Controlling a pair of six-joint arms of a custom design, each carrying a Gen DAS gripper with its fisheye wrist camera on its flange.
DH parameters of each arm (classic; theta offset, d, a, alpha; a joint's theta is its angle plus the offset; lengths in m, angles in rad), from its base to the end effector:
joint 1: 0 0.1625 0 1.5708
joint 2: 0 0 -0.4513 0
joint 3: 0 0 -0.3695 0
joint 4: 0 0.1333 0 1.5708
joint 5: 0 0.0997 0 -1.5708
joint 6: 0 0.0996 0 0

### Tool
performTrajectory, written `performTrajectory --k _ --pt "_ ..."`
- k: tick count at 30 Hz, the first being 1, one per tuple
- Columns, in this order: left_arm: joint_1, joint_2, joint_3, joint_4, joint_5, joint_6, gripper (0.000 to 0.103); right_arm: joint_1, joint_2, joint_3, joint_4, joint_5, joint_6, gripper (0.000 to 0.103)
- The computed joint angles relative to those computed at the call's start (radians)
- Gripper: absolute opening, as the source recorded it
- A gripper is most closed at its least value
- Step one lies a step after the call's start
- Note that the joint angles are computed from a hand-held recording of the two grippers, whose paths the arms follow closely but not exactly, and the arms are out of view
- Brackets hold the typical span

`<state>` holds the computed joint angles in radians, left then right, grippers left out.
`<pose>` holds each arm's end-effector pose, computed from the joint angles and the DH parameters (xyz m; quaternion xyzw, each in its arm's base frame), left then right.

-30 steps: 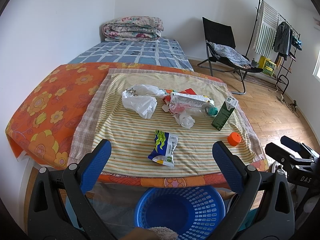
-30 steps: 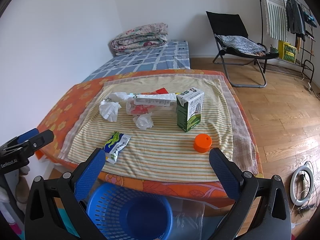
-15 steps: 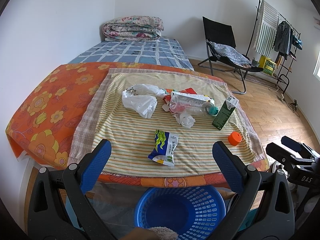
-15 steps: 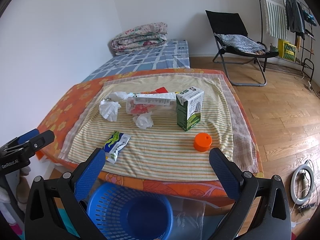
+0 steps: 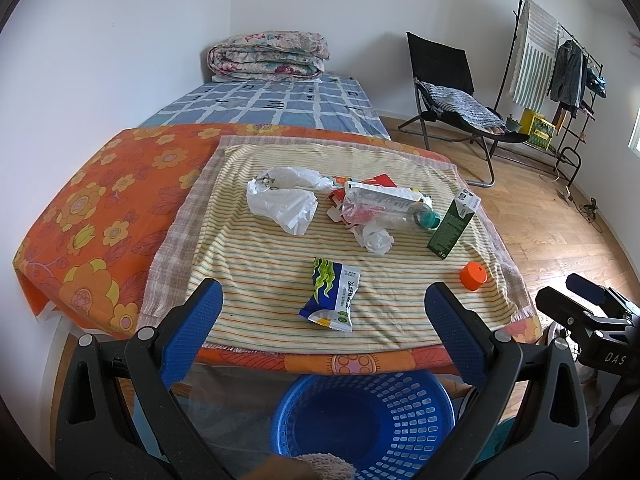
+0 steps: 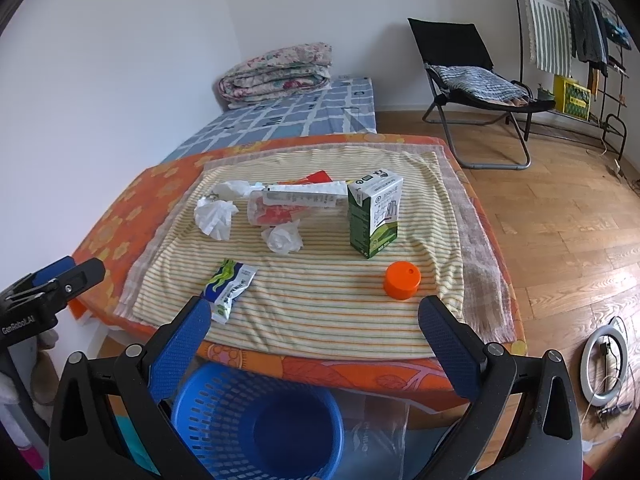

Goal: Collect trash
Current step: 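Grasp the snack wrapper with the left tool while the right tool grasps the orange cap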

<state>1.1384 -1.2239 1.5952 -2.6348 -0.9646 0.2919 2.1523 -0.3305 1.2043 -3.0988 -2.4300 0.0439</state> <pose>-0.0901 -0.6487 0.4535 0.2233 0.8754 -0.3429 0.2573 0.4783 -0.6223 0.0347 0.0996 -0.8656 0.3993 0.2854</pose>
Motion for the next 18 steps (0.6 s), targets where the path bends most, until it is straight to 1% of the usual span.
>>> performTrajectory --k 3,6,8,10,13,15,18 --pt "0.009 -0.003 0.0 0.005 -0.001 0.012 0.103 -0.002 -0.004 0.011 -0.006 -0.008 -0.001 0.103" --pt "0.035 -0.001 -0.014 0.017 -0.007 0.037 0.103 -0.008 -0.011 0.035 -0.026 -0.015 0.003 0.103" --pt "0.043 0.004 -0.019 0.022 -0.004 0.047 0.103 -0.017 -0.024 0.057 -0.019 -0.007 0.031 0.103" --pt "0.054 0.013 -0.036 0.057 -0.013 0.051 0.103 -0.027 -0.04 0.079 -0.009 -0.004 0.055 0.103" --pt "0.057 0.038 -0.072 0.138 -0.008 0.037 0.103 -0.04 -0.056 0.095 0.03 -0.021 0.079 0.103" --pt "0.066 0.055 -0.1 0.193 -0.018 0.034 0.103 -0.049 -0.065 0.094 0.08 -0.029 0.099 0.103" --pt "0.074 0.08 -0.138 0.266 -0.029 0.007 0.103 -0.066 -0.079 0.087 0.158 -0.018 0.131 0.103"
